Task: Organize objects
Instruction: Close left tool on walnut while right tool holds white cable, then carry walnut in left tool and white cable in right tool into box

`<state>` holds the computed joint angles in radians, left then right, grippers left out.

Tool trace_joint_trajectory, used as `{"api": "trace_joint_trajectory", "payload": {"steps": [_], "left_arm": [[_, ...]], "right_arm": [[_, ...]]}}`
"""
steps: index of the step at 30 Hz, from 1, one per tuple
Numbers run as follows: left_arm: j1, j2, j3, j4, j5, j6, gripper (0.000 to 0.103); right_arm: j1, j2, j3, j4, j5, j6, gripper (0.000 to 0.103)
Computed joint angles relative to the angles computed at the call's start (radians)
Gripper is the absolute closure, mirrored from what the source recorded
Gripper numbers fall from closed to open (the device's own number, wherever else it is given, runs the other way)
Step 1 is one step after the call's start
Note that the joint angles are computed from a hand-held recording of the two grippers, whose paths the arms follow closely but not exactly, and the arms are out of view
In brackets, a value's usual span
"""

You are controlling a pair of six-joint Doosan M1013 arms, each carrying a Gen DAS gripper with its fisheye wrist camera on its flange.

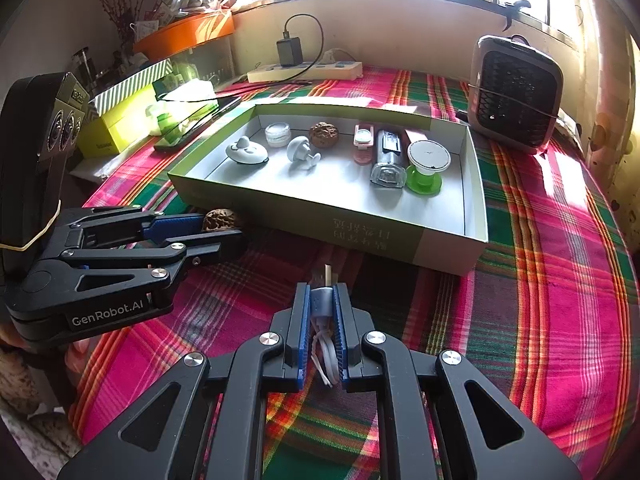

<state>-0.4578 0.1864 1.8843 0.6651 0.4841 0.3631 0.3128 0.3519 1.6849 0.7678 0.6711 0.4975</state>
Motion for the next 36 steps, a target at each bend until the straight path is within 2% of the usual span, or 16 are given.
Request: {"api": "trace_joint_trajectory", "payload": {"steps": [19,36], "left_arm": [[-0.002,-0.024,0.000,0.074,0.004,-0.056,0.075],[0.027,-0.018,-0.027,0.090,0.003,-0.051,0.075]], "right_arm": [[-0.009,-0.012,-0.014,0.096,0.024,-0.046,0.091],[0.007,0.015,-0.076,0.109,0.025,-0.030,0.091]]}}
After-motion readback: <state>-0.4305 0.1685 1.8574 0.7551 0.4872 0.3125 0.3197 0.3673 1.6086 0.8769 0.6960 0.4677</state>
